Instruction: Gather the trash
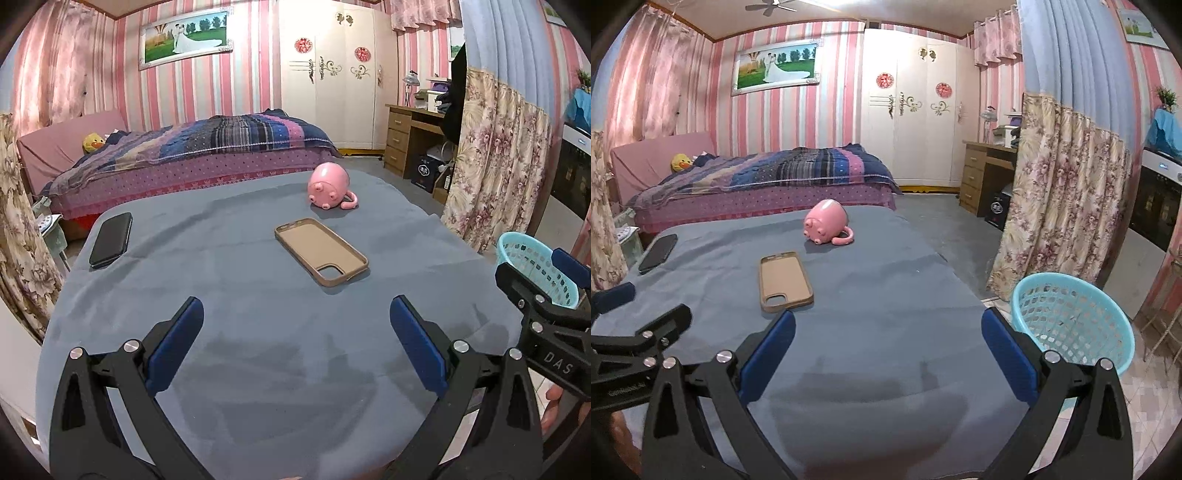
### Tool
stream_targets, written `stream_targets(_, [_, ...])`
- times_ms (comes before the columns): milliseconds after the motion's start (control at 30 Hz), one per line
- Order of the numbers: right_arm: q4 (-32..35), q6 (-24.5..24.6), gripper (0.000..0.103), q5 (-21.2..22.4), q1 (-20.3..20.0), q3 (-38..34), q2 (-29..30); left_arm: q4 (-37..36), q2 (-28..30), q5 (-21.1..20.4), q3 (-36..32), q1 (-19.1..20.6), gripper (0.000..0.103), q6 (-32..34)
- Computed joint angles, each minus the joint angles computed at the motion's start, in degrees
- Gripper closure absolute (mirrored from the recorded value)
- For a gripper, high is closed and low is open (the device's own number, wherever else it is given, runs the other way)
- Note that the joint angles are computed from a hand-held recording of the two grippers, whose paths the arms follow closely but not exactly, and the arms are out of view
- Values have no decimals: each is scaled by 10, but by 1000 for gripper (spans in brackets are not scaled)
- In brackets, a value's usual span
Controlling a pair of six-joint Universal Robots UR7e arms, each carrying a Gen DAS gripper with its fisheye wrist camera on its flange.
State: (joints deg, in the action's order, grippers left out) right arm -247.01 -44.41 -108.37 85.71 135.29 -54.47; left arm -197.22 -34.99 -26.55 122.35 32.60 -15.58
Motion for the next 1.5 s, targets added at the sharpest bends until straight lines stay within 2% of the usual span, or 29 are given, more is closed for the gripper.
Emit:
stream_targets(367, [23, 14, 4, 10, -7, 4, -15, -11, -8, -1, 12, 2, 5, 0])
stream_targets(500, [27, 13, 4, 12, -9, 4, -15, -28, -3, 13, 12, -3, 5, 6])
stream_targets(1500, [8, -8, 4, 24, -11, 4, -10, -12, -1, 25, 5, 0, 5, 1])
